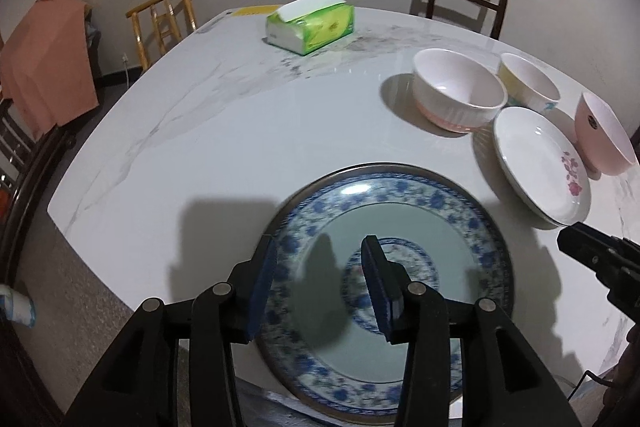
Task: Organize plates and bowls
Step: 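Move both tools toward the white plate with pink flowers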
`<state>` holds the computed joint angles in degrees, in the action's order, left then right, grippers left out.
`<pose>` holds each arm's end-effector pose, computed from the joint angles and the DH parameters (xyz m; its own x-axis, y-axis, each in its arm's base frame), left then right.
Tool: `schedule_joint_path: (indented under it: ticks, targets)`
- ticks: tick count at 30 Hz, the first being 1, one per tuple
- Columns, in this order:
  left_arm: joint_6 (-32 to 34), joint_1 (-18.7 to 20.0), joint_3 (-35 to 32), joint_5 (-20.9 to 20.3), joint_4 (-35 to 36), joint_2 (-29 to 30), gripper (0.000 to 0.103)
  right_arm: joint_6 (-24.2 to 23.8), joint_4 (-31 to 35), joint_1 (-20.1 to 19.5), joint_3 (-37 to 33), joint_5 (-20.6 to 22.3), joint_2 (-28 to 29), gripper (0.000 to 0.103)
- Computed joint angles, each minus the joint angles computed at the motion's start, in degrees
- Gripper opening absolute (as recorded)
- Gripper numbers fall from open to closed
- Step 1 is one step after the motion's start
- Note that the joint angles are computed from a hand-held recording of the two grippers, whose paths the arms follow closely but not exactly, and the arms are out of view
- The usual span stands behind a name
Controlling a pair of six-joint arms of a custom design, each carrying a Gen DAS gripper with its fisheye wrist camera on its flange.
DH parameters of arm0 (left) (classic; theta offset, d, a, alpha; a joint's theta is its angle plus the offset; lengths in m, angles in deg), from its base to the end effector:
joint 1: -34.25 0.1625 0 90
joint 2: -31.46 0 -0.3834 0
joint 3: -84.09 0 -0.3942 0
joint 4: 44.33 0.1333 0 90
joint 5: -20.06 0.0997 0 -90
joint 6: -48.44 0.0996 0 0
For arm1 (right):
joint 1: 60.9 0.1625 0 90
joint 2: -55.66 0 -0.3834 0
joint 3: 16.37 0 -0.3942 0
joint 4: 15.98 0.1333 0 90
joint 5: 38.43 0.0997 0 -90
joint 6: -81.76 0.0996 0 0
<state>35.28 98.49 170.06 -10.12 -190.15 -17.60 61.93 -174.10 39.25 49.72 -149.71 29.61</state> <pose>-0.0966 -0.7050 0.2003 -0.6530 -0.2269 -0.7225 0.2695 0.8219 -0.5018 0.2327 -0.7486 0.0423 -0.8384 -0.2909 0.4609 -0.4676 0.8183 -0.3342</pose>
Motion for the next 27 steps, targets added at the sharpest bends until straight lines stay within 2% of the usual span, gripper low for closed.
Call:
schedule_joint_path:
  ticks: [14, 23, 27]
  targets:
    - [4.77, -2.40, -6.59, -1.53, 0.44, 6.81, 0.041, -0.53, -5.24, -3.00, 2.71, -0.52, -3.87, 0.034]
    - [6.16, -2.64, -12.22, -2.36, 2.15, 11.14, 0.041, -1.45, -4.77, -4.48, -0.83, -0.64, -3.09, 0.034]
    - [6.06, -2.10, -16.24, -4.29, 3.55, 13.45, 0.041, -1.65, -3.89, -5.25, -3.73, -0.64, -1.81, 0.034]
